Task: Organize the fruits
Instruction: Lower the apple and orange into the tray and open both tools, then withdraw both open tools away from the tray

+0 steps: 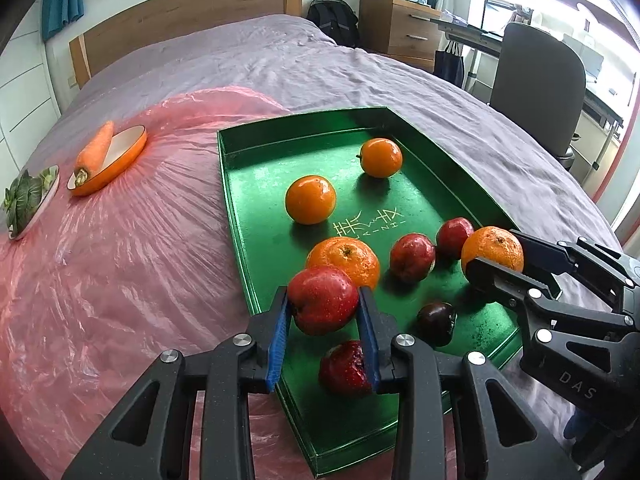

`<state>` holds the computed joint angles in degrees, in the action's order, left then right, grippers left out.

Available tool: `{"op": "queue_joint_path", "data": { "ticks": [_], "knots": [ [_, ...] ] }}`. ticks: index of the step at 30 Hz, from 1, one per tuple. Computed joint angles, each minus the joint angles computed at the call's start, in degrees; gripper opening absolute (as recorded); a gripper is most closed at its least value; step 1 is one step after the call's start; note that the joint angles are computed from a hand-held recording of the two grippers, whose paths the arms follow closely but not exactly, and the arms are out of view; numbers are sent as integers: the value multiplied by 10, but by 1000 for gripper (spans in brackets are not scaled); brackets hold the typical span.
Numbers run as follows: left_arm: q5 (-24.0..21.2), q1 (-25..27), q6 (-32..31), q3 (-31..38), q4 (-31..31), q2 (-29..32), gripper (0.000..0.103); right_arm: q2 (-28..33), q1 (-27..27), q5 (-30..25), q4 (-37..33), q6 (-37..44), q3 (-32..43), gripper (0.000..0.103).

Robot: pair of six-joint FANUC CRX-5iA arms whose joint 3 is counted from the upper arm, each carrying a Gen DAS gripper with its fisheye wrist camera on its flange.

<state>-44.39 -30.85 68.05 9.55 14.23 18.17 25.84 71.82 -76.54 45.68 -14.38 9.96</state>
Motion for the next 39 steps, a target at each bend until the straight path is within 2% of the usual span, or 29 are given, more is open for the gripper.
{"op": "queue_joint_path", "data": {
  "ticks": [3,4,5,8,14,19,22,26,30,35,39],
  "knots": [
    [12,0,3,-6,-5,-7,38,2,1,-8,-2,-2,5,81],
    [15,0,1,-9,-3,-10,39,2,2,-12,0,-5,5,93],
    [16,0,2,-10,-3,-13,42,2,4,-16,3,-9,5,99],
    [20,3,-1,-18,3,-22,49,2,7,-26,8,-11,12,99],
    [20,16,-20,-48,29,-53,50,18,16,-49,14,5,50,103],
    [24,33,-16,-87,24,-93,51,45,28,-68,20,12,97,103],
    [33,49,-14,-117,18,-122,53,68,38,-82,20,20,133,103],
    [36,73,-7,-150,12,-157,63,98,51,-99,26,21,179,103],
    [35,99,-28,-181,24,-189,64,134,61,-127,37,32,235,103],
    [50,109,10,-198,-43,-228,66,179,75,-168,58,47,305,103],
    [59,134,-23,-232,-4,-256,74,211,85,-200,70,52,356,103]
  ]
}}
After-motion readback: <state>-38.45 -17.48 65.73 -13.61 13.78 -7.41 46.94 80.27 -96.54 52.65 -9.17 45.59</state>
